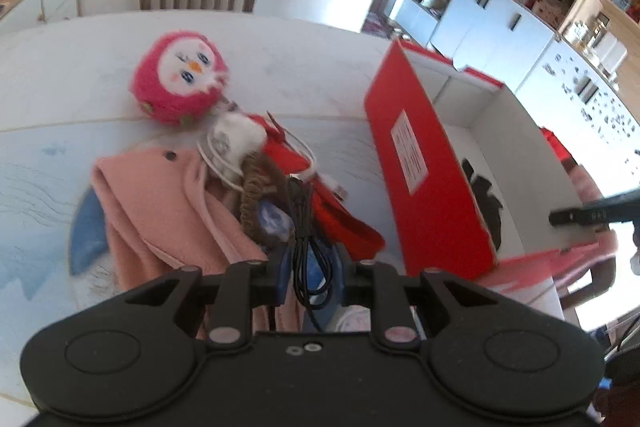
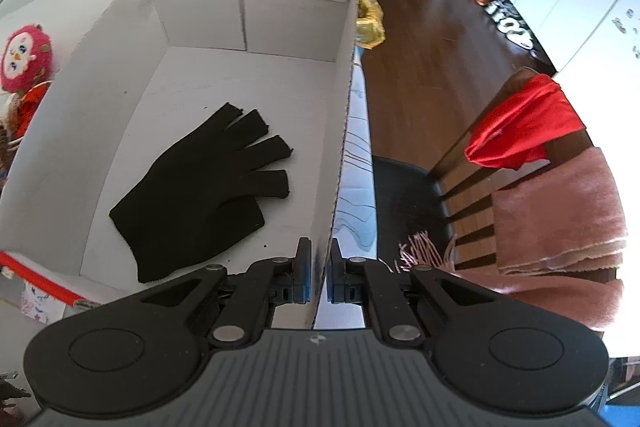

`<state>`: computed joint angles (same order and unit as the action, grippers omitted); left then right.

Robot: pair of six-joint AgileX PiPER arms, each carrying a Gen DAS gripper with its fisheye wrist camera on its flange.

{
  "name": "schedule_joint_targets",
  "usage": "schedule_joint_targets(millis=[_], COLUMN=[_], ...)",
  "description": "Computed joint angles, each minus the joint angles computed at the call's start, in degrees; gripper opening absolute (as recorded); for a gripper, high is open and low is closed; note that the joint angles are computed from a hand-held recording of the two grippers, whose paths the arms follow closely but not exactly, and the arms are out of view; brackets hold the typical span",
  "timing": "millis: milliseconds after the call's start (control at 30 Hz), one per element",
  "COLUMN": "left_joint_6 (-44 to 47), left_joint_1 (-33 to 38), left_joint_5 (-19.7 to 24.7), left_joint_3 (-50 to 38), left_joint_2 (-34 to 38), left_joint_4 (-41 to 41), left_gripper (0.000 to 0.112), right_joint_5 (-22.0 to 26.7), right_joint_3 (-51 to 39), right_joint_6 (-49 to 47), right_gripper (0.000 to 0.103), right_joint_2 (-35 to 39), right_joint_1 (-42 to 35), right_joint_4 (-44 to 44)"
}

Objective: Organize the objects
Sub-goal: 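Grasp the black cable in the pile with the left gripper, then carry the black cable with the left gripper into the box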

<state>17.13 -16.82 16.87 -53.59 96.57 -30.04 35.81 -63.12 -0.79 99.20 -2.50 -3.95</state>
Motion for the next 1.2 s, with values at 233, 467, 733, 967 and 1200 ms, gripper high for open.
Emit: schedule_joint_targets(millis=[233, 467, 733, 967, 1200], left_joint_6=[-5.76, -20.51, -33.93, -42.62, -44.02], left_joint_1=[-1.92, -4.30, -7.86, -9.84, -9.65], left_joint_5=[0.26, 3.27, 6.96, 7.88, 5.49], left_joint_3=[-2.82, -6.84, -9.83, -9.43, -7.22], left_joint_2=[4.31, 6.87, 8.80, 8.68, 3.63], left_joint_4=[7.63, 23.47, 36.69, 43.89, 41.28], left_gripper=[0.020, 0.041, 0.028, 0.014, 0.011], right_joint_5=[-0.78, -1.11, -1.67, -1.99, -2.36], right_joint_3=[0.45, 0.84, 1.15, 1.51, 1.67], right_joint_6=[-5.11, -8.40, -10.80, -12.64, -14.79], right_gripper=[0.007, 0.007, 0.007, 0.007, 0.008], right_joint_2=[0.30, 0.01, -0.03, -0.21, -0.15], right_joint_1=[-0.70, -1.44, -2.12, -2.72, -3.54], right_joint_4=[3.01, 4.71, 6.48, 8.19, 10.15])
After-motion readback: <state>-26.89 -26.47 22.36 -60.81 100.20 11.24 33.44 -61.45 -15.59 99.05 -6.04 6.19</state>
